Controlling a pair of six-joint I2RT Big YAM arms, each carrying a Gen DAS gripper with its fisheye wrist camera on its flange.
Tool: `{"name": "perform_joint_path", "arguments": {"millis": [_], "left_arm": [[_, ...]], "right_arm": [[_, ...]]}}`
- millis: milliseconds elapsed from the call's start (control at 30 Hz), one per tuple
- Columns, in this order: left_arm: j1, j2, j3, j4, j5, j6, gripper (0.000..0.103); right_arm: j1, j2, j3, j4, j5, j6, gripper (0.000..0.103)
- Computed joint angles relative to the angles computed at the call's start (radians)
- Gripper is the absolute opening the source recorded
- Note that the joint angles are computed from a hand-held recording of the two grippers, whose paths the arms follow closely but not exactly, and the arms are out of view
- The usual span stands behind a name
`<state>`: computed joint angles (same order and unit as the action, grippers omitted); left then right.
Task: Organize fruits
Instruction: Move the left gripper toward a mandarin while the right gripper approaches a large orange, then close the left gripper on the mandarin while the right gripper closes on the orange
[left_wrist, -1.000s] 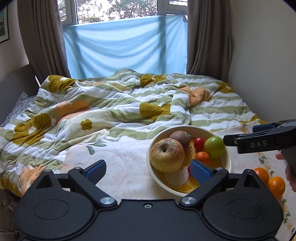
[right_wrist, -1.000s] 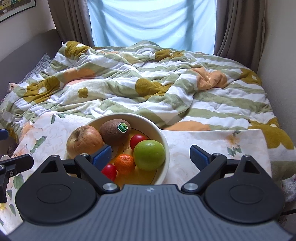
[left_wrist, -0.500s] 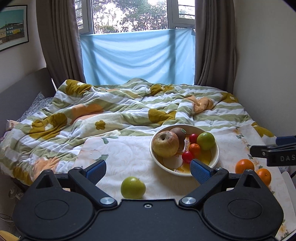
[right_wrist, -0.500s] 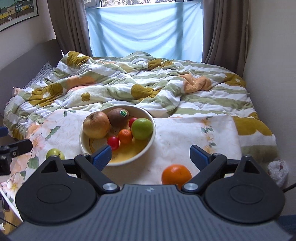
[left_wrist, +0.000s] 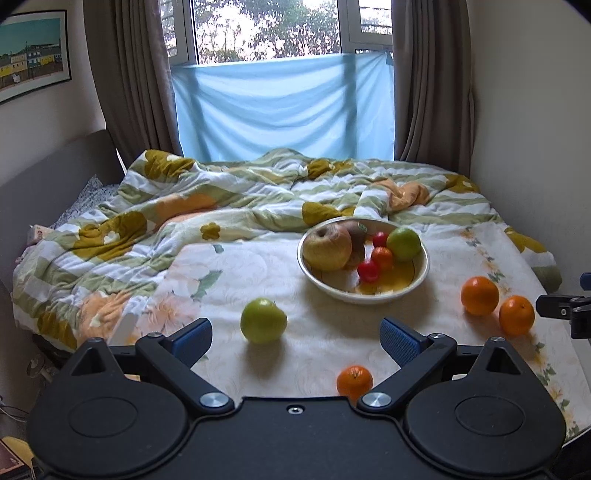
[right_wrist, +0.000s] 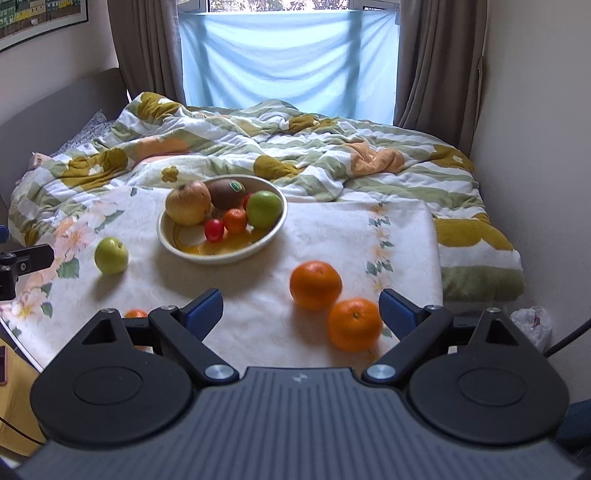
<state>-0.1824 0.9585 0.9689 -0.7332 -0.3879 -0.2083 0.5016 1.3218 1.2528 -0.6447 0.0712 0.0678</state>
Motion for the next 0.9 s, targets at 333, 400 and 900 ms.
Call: {"name": "perform_joint_path", "arguments": {"millis": [333, 400, 900], "left_arm": [[-0.023, 0.120, -0.039, 0.002, 0.040, -0.086, 0.099], [-0.028, 0.147, -0.040, 0.011, 0.047, -0.102, 0.098], [-0.009, 0.285, 0.007, 0.005, 0.136, -0.124, 0.042]], "right_arm": [[-0.056, 0.028, -0.094, 0.082, -0.018, -0.048, 0.103], [-0.066, 0.052, -0.091, 0.085, -0.020, -0.061, 0.103], [-0.094, 0.174, -0.035, 0.070, -0.018, -0.090, 0.103]]}}
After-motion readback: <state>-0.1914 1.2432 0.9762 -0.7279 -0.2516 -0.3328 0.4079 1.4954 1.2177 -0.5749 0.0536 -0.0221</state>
